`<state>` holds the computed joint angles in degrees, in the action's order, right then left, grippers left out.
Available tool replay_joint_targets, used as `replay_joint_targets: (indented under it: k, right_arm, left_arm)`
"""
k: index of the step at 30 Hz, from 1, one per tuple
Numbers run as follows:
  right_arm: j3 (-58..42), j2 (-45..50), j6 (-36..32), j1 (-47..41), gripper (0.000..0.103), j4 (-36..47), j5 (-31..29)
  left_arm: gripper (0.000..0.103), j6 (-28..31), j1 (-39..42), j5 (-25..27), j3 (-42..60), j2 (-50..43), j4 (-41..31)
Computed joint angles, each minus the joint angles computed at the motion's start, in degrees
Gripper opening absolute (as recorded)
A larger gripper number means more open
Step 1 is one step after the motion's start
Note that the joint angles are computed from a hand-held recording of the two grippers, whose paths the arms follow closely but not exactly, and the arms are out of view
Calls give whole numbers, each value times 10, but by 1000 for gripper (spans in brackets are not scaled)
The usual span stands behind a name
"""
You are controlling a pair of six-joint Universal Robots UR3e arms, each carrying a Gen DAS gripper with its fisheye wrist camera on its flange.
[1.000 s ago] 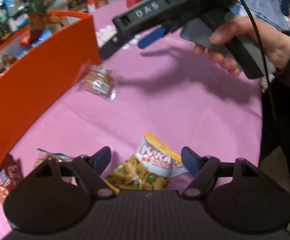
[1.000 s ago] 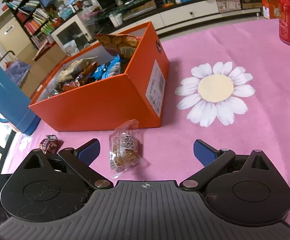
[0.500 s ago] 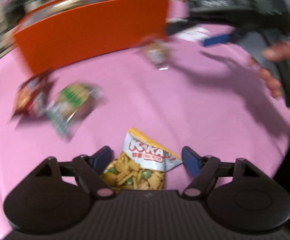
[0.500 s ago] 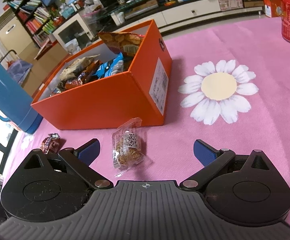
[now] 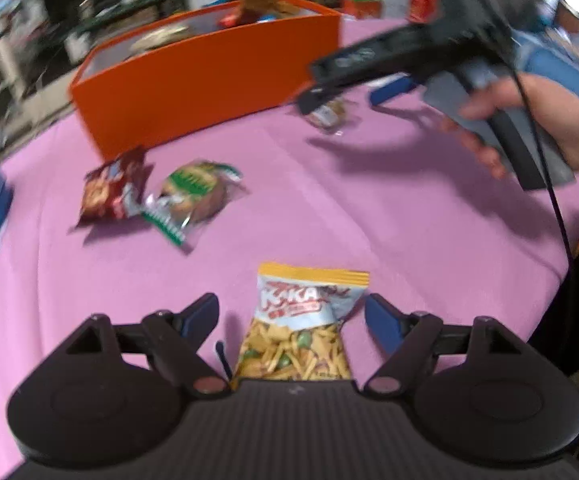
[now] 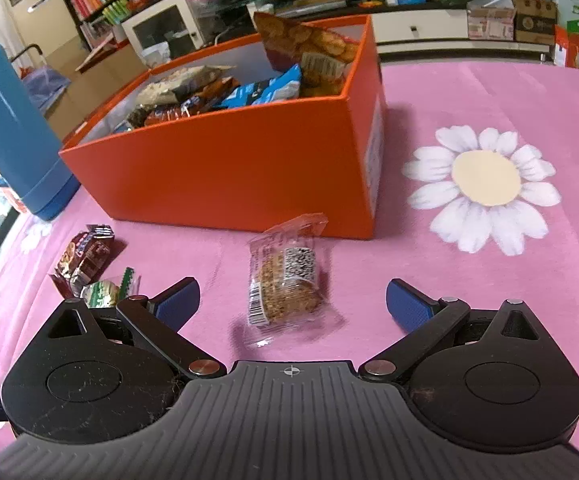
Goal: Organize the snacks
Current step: 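Move both tools back toward the remaining snack packets, then grasp yellow KAKA snack bag with left tool while right tool grasps clear pastry packet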
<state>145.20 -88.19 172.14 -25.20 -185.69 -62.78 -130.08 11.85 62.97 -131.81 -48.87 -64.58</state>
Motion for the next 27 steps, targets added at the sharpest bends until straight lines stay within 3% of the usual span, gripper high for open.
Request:
replay_joint_targets:
  k: [4,9,14,17,18,19,22,25,27]
  right_arm:
    - [-16,46,8,34,91,-43,-32]
    - [-57,109,12,110,89,-98,-120]
    - [-74,143,-3,159,81,-135,-192]
    - [-60,137,-15,154,68,-149,-185]
    - [-53,130,-19,148,52,-150,-180]
    - [-45,121,-22,143,23,-151,-175]
    - [-26,83,-34,118,17,-122,-152]
    - [7,40,-45,90,15,-105,-127]
    - [39,-11,-60,52,14,-82,-90]
  left_arm:
    - [79,-25,-48,35,2,-54,57]
    - [79,-56,-38,27,-1,-50,47]
    - [79,-67,-18,14,-5,-37,27]
    - [78,-74,-17,13,-11,-28,30]
    - [74,-75,-14,10,-14,-26,31]
    - [70,-73,-10,6,-15,-23,30]
    - [51,-70,-3,0,-17,-9,23]
    - [48,-85,1,3,-8,-13,18]
    - [47,-73,35,-25,-1,9,-23]
